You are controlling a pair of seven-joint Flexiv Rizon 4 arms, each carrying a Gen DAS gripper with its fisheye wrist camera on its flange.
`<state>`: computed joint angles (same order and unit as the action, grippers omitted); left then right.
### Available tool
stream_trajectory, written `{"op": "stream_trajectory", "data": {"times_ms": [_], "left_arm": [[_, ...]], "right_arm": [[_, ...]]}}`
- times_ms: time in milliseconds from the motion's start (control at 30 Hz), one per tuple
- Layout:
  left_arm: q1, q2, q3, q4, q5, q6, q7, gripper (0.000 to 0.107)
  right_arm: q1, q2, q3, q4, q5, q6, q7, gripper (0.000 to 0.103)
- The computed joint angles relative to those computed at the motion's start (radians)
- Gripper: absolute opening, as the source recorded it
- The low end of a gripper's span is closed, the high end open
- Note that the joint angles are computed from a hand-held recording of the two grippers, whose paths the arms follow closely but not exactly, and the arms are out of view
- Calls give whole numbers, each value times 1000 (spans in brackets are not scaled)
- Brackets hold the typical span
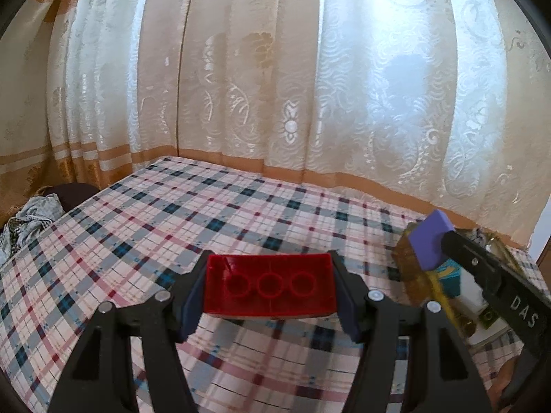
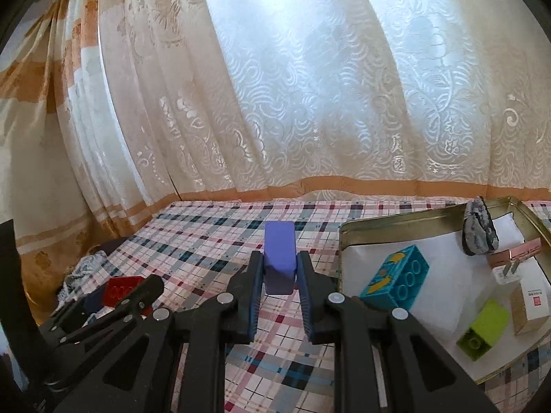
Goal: Organize rigid objects
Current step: 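Lift the red brick and purple cube and carry them toward the tray, then lower the red brick and purple cube over the tray paper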
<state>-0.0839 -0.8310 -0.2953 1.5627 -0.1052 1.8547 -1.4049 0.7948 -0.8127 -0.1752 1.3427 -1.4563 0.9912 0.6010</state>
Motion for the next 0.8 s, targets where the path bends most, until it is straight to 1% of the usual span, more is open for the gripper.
{"op": "stream_trajectory", "data": {"times_ms": [67,300,467,700,800], "left_arm": [[-3,7,-7,4,4,5,-2,63],[-16,22,-33,8,30,24,-5,63],[-50,24,-30,-4,38,25,-1,63],[-109,8,-34,-46,39,-3,25,63],[-129,-6,-41,-69,38,-12,39,63]], "right_arm": [[-11,23,-13,28,-77,52,76,22],[-43,98,39,127,-188,-13,149,22],[-68,143,84,191,-208,-87,164,22],[-108,197,129,270,-238,-137,211,22],[-117,215,144,296,-233,-168,206,22]]}}
